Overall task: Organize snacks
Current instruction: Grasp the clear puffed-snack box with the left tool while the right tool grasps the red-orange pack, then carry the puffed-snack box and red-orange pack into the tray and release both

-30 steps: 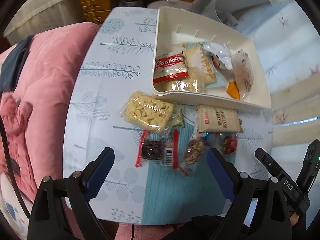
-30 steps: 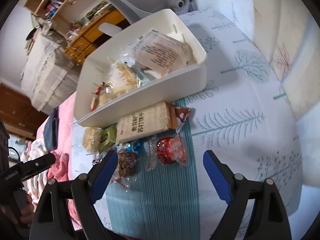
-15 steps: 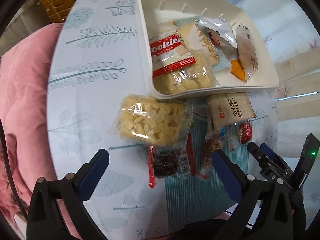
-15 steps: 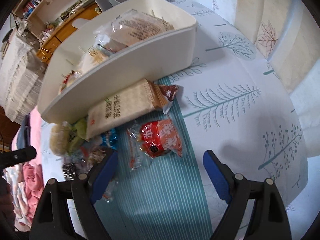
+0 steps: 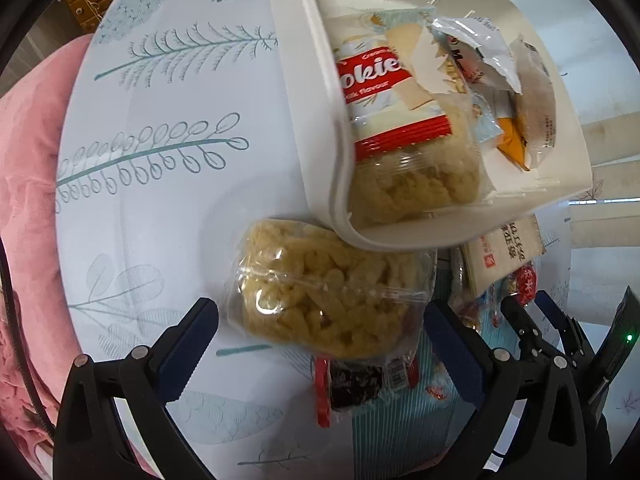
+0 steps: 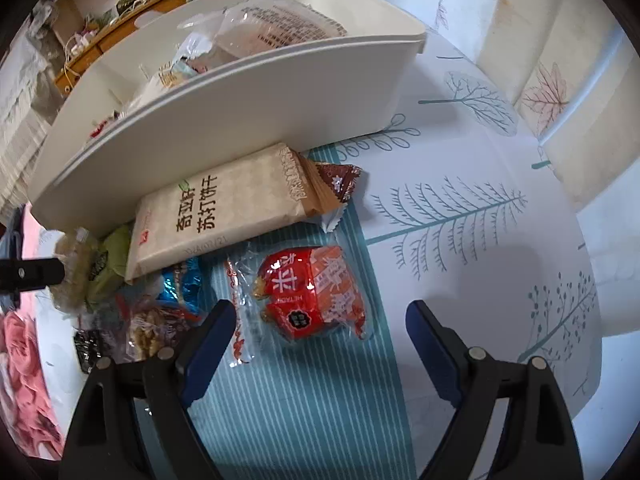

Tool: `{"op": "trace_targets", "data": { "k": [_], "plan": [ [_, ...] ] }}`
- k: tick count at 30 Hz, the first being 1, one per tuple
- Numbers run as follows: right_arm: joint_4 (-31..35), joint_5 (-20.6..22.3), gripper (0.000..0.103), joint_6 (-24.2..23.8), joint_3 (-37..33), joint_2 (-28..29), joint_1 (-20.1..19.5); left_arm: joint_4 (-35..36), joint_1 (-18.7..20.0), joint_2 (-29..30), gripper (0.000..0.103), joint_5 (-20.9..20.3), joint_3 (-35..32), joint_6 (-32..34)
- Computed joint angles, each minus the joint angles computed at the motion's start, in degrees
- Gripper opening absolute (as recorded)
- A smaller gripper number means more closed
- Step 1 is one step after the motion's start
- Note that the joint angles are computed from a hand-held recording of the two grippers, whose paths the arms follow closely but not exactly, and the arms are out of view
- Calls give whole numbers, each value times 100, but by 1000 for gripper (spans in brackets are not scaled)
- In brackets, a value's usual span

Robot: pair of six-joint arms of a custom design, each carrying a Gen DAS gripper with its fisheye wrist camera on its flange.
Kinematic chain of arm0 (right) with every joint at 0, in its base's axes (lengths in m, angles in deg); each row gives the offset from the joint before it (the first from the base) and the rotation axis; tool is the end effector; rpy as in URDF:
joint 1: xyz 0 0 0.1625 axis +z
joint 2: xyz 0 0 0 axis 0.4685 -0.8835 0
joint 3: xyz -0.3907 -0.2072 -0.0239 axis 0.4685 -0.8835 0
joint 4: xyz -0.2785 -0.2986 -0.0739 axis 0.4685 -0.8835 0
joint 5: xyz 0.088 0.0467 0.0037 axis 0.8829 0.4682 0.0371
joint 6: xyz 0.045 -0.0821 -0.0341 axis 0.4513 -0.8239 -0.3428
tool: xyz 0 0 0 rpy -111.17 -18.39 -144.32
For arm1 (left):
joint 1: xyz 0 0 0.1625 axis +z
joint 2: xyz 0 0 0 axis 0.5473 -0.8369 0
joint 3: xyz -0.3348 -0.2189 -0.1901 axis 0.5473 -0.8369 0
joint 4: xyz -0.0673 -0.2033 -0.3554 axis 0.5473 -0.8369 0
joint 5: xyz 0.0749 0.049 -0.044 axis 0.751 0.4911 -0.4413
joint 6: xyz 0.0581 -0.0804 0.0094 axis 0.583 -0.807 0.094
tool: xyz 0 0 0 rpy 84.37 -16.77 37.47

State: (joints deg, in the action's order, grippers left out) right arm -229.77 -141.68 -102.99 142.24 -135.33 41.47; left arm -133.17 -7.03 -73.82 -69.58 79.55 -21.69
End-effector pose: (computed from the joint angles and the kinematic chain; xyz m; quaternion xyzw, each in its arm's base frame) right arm 0.0029 -0.2227 0.3714 0.0181 -0.9068 0.1776 0.3819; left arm -0.3538 -0.3498 -0.0075 -0.0109 0.9663 -0.0204 0.2564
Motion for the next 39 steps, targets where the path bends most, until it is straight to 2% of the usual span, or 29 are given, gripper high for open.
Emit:
{"op": "trace_targets", "data": {
  "k": [4, 9, 13, 17, 19, 22, 26, 31, 36, 39],
  "plan": [
    [-288, -105, 83, -155, 89, 159, 52, -133, 64, 82, 102, -15, 19, 32],
    [-306, 45, 67, -256, 140, 218, -18, -374, 150, 208, 102, 16, 21, 22],
    [-436, -38, 61, -278, 184, 289, 70, -706, 258, 232, 103, -29, 156, -23],
    [-46, 70, 56, -120, 81, 98, 21, -1040, 285, 176, 102, -91, 383, -144],
    [263, 177, 54, -187, 34, -172, -138, -1092, 273, 189, 97, -58, 420, -195],
    [554, 76, 54, -111, 10, -326, -112, -956, 214, 209, 88, 20, 382, -239],
    [1096, 97, 54, 138, -74, -520, -126, -942, 214, 167, 85, -1, 419, -422],
    [1900, -15, 54, 464, -301, -679, 198, -692, 205, 81, 84, -167, 459, -878],
    [2630, -201, 54, 708, -641, -644, 873, -496, -15, -204, 84, -379, 665, -1495],
    [3017, -168, 54, 811, -897, -584, 1189, -20, -111, -327, 85, -468, 590, -1741]
  ]
}}
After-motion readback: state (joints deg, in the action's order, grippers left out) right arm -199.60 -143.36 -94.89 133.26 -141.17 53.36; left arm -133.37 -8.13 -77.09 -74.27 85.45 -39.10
